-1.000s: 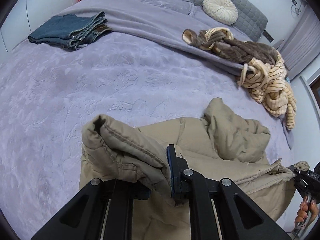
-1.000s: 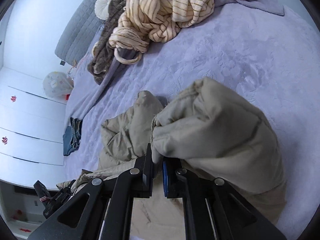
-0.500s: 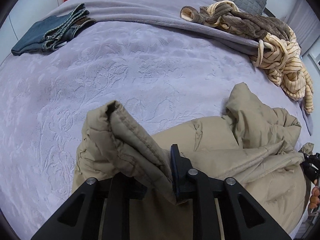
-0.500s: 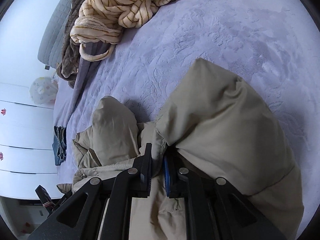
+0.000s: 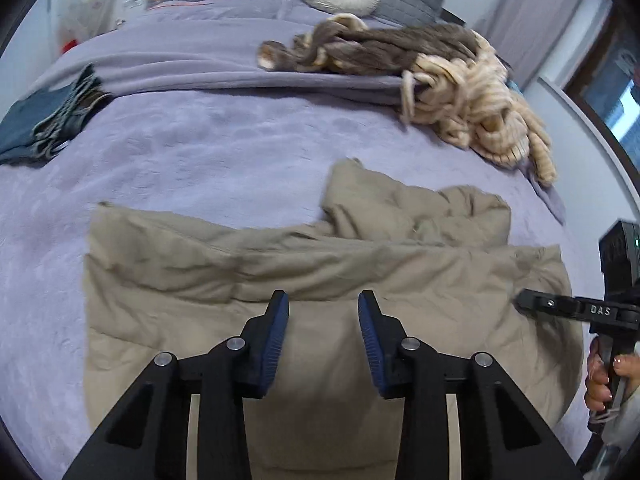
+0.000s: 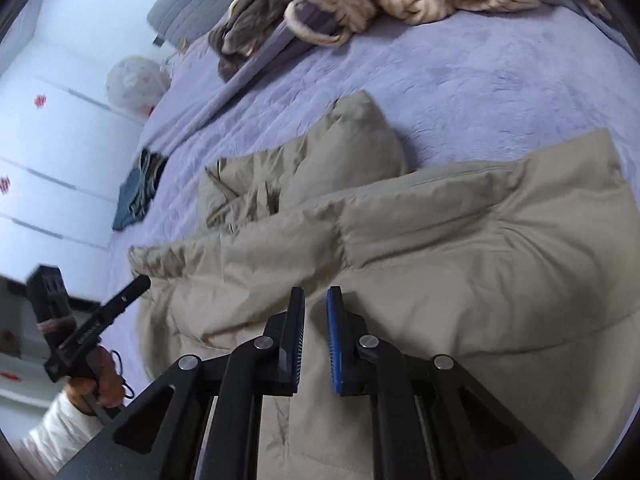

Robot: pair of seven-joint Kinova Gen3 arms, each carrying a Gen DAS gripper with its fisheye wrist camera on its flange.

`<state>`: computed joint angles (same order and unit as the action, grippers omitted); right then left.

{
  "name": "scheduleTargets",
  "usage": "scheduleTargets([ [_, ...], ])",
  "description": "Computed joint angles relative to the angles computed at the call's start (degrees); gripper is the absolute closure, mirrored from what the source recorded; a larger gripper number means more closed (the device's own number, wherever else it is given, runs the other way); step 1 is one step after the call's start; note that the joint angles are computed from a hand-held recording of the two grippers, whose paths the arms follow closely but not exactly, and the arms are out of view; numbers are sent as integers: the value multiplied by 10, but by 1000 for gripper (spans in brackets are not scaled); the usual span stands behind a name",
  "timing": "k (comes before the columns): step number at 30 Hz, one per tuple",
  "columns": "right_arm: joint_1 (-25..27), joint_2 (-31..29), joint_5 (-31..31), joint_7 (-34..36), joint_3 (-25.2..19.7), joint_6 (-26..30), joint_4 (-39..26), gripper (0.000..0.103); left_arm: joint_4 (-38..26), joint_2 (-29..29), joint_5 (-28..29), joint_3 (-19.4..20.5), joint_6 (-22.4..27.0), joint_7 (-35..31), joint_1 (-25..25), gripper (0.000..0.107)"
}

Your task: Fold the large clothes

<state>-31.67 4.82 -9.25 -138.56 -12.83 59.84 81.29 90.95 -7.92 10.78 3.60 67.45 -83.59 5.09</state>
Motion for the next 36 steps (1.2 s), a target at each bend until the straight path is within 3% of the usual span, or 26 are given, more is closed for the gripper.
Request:
scheduleTargets([
  [2,-17,28,29,-7,-5,-2,-9,93,15,16,-44,26,-26,34,34,68],
  [5,-31,51,63,-31,5,-7,-8,103,34,46,-103,65,-71,104,34,68],
  [10,-9,74,37,11,19,-27,-7,103,17,89,-117,44,-87,133,54,68],
  [13,31,70,27,38,-12,-10,-16,103,11,83,-117,33,-75,113,50,68],
  [16,47,42,72,26,-28,34,-19,103,23,58,-178,26,-71,123,46,68],
  [18,28,6,118,-19,2,68,-1,103,38,46,-199,13,-66,130,27,68],
  [21,17,-39,133,-79,52,63,59,103,57,50,-181,-15,-69,132,-11,68],
  [25,70,-43,94,-85,41,7,114,103,78,75,-160,-21,-102,126,-34,65],
  [31,72,-8,108,-100,37,15,91,103,57,101,-205,-6,-90,176,-15,65],
  [34,61,-18,120,-118,30,55,65,98,45,84,-205,-8,-60,168,-15,65],
  [36,57,-33,123,-118,25,72,58,90,40,67,-207,-6,-41,155,-15,58],
])
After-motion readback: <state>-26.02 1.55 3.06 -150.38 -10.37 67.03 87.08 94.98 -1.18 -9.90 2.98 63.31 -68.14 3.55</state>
